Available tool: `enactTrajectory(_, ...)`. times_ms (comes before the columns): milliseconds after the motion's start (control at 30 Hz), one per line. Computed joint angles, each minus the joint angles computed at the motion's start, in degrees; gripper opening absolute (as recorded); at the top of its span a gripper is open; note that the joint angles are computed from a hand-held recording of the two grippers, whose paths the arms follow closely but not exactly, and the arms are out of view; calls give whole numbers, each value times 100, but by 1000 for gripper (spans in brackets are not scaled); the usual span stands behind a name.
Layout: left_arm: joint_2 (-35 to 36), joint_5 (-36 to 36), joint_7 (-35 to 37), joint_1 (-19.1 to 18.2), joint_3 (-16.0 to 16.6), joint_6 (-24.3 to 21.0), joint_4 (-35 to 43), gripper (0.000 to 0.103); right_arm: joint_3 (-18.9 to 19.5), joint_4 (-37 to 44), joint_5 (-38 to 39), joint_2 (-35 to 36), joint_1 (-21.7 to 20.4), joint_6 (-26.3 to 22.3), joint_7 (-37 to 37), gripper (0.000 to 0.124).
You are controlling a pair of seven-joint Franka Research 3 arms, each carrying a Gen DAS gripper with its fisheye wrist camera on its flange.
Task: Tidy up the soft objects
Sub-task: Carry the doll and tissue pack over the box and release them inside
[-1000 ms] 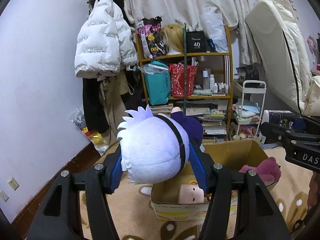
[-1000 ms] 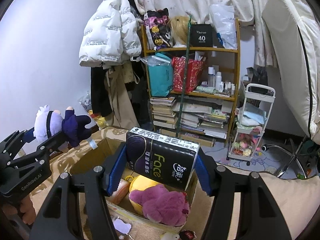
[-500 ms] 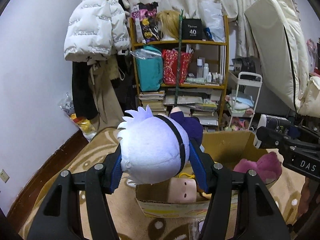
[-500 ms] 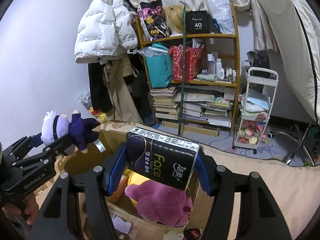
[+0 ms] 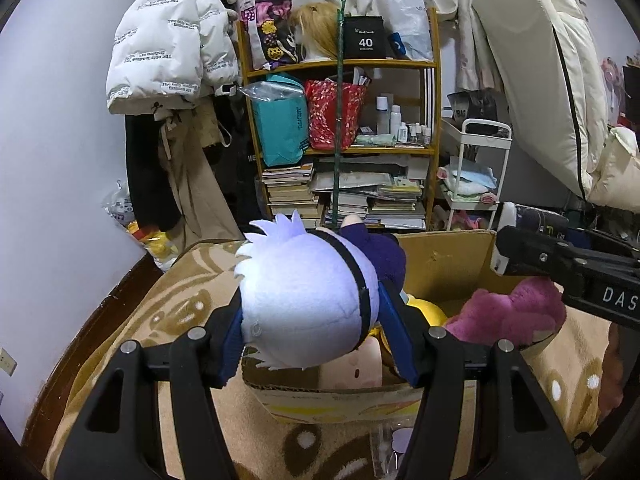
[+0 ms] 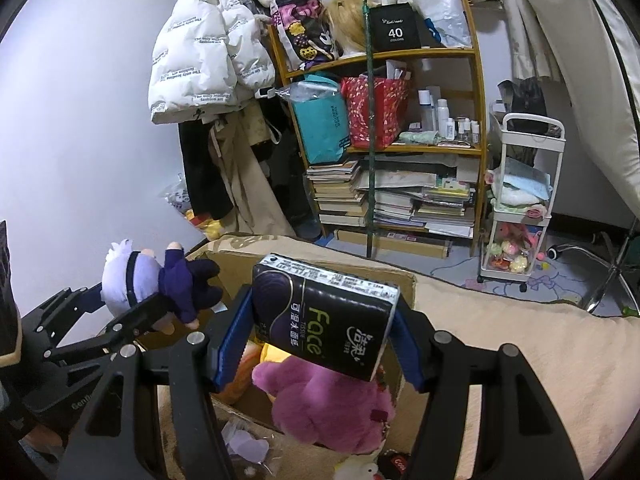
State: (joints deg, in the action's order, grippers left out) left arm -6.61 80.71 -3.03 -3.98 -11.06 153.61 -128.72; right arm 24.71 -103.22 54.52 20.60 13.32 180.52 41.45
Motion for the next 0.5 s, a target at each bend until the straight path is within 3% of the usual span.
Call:
enactTrajectory(167, -7, 15, 41, -16, -14, -2, -14, 65, -138, -53, -196, -34, 132, -63, 166, 72)
enactTrajectory(233, -15, 39, 40, -23, -21, -20, -20, 69, -102, -46, -181, -27, 106, -20, 167, 81)
enactTrajectory(367, -34, 45, 54, -48, -46, -131, -37, 85, 19, -72, -106, -45, -1, 40, 123, 83)
enactTrajectory(500, -88, -237, 277, -70, -36, -201, -101, 89, 109, -126, 30, -104, -89, 109, 90, 93)
